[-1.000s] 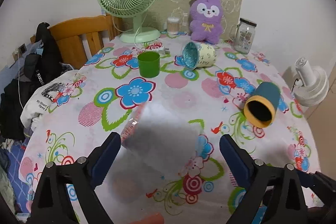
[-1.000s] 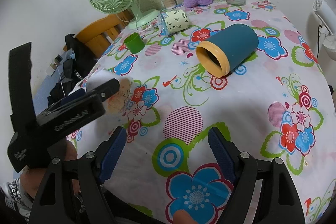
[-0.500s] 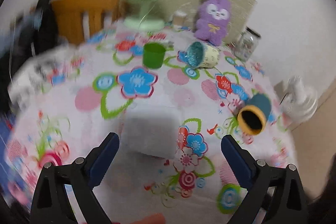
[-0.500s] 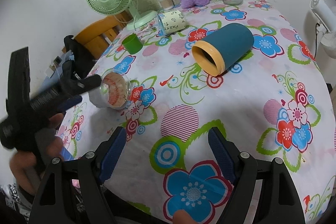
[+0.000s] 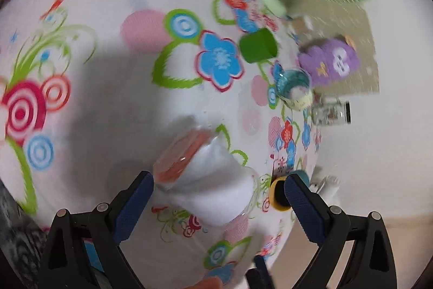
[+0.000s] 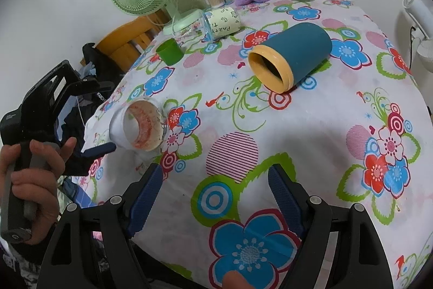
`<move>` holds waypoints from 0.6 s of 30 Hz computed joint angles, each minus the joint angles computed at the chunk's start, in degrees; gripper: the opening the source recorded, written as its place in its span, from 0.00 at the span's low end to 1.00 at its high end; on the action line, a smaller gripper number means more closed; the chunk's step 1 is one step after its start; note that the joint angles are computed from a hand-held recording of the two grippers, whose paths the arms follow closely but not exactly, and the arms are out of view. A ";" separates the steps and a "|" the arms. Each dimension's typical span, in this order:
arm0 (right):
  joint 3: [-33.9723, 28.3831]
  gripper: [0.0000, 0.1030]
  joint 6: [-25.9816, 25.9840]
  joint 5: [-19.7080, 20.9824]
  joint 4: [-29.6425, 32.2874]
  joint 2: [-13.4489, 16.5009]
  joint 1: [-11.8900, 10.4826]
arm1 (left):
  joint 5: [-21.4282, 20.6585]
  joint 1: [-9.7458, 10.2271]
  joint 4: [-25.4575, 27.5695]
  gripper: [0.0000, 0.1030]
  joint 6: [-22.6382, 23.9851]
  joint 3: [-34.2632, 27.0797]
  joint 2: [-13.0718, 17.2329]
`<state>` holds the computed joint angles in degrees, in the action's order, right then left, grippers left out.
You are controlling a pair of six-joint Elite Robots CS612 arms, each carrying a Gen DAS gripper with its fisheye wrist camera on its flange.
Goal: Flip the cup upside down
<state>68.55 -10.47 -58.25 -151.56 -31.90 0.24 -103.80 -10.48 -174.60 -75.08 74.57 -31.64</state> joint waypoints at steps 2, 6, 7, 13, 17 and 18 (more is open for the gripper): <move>-0.05 0.80 0.35 -0.13 0.01 0.08 -0.10 | -0.86 0.09 -0.24 0.95 -1.56 -0.19 0.27; -0.18 0.80 1.41 -0.17 0.05 0.29 -0.34 | -3.16 0.48 -0.19 0.85 -4.79 -1.05 1.19; -0.16 0.80 1.35 -0.18 0.08 0.29 -0.36 | -3.90 0.58 -0.22 0.77 -5.51 -1.39 1.54; 0.12 0.80 1.47 -0.72 0.49 0.20 -0.51 | -3.70 0.75 0.01 0.63 -6.17 -1.98 2.04; 0.35 0.80 1.82 -0.47 0.33 0.06 -0.64 | -1.54 0.63 0.37 0.60 -3.66 -1.84 1.46; 0.35 0.80 1.78 -0.39 0.33 0.03 -0.63 | -0.68 0.52 0.58 0.60 -2.12 -1.85 1.21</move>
<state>68.90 -8.69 -58.63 -151.23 -31.87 -0.40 -104.48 -9.96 -174.02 -77.20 72.73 -30.43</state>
